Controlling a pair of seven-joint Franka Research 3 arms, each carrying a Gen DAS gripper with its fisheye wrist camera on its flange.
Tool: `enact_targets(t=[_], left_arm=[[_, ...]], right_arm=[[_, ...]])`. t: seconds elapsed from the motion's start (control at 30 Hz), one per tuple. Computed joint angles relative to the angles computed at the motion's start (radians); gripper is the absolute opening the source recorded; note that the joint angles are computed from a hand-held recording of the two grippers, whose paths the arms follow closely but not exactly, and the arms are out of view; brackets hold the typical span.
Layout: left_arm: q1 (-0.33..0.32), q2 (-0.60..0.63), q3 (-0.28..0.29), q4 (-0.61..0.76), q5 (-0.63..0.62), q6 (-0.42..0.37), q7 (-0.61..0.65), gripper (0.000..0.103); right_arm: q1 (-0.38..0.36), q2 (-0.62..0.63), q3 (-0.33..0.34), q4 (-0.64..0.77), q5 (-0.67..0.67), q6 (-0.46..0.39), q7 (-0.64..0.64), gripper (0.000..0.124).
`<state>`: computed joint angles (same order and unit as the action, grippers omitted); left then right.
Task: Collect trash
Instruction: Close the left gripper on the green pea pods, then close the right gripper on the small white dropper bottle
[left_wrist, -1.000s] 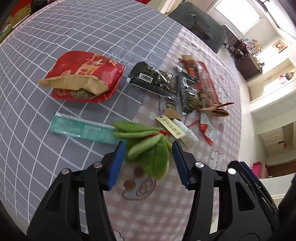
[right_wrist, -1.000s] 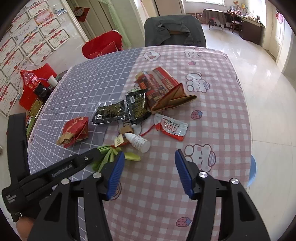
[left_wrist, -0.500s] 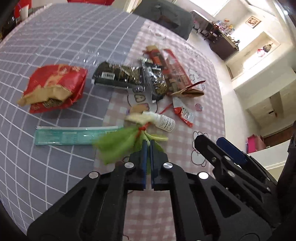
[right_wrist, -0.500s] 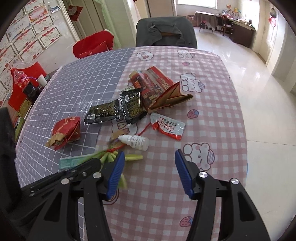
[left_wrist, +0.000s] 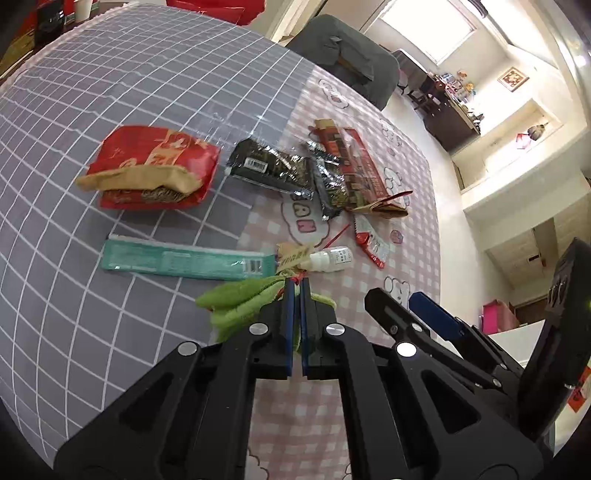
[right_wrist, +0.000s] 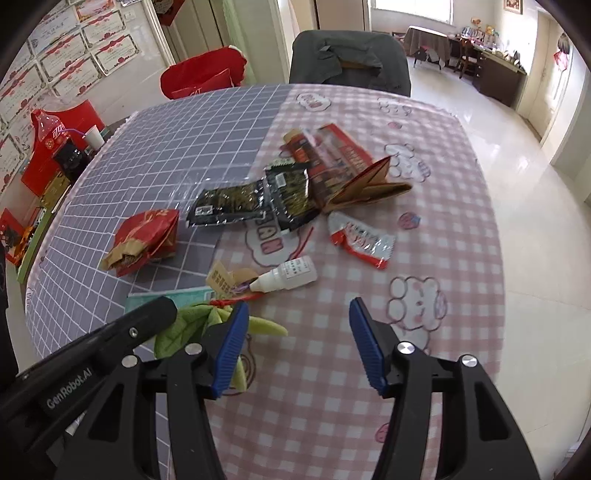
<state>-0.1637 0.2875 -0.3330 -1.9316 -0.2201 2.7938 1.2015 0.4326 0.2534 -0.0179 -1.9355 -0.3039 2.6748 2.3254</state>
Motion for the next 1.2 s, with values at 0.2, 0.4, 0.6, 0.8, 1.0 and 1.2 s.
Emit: enact_targets(t=[0.2, 0.4, 0.6, 0.8, 1.0, 1.2], left_arm=[[0.0, -0.012, 0.007, -0.028, 0.0, 0.007, -0.008, 0.003], [0.02, -0.029, -0.005, -0.066, -0.032, 0.045, -0.005, 0.003], [0.02, -0.059, -0.004, -0.098, -0.058, 0.05, 0.018, 0.003], [-0.001, -0.031, 0.036, -0.084, -0.002, 0.006, -0.054, 0.003], [0.012, 0.012, 0.036, -0.059, 0.009, -0.024, -0.078, 0.004], [0.003, 0.042, 0.043, -0.029, 0.07, -0.034, -0.113, 0.008]], right_arm=[[-0.005, 0.005, 0.005, -0.008, 0.022, -0.007, 0.013, 0.056], [-0.03, 0.04, 0.031, -0.004, 0.134, 0.044, -0.074, 0.056], [-0.021, 0.084, 0.014, 0.022, 0.198, 0.074, -0.116, 0.056], [-0.024, 0.154, 0.007, 0.068, 0.264, 0.106, -0.185, 0.056], [-0.006, 0.195, -0.008, 0.082, 0.305, 0.168, -0.22, 0.057], [0.026, 0.21, -0.051, 0.095, 0.293, 0.182, -0.229, 0.051]])
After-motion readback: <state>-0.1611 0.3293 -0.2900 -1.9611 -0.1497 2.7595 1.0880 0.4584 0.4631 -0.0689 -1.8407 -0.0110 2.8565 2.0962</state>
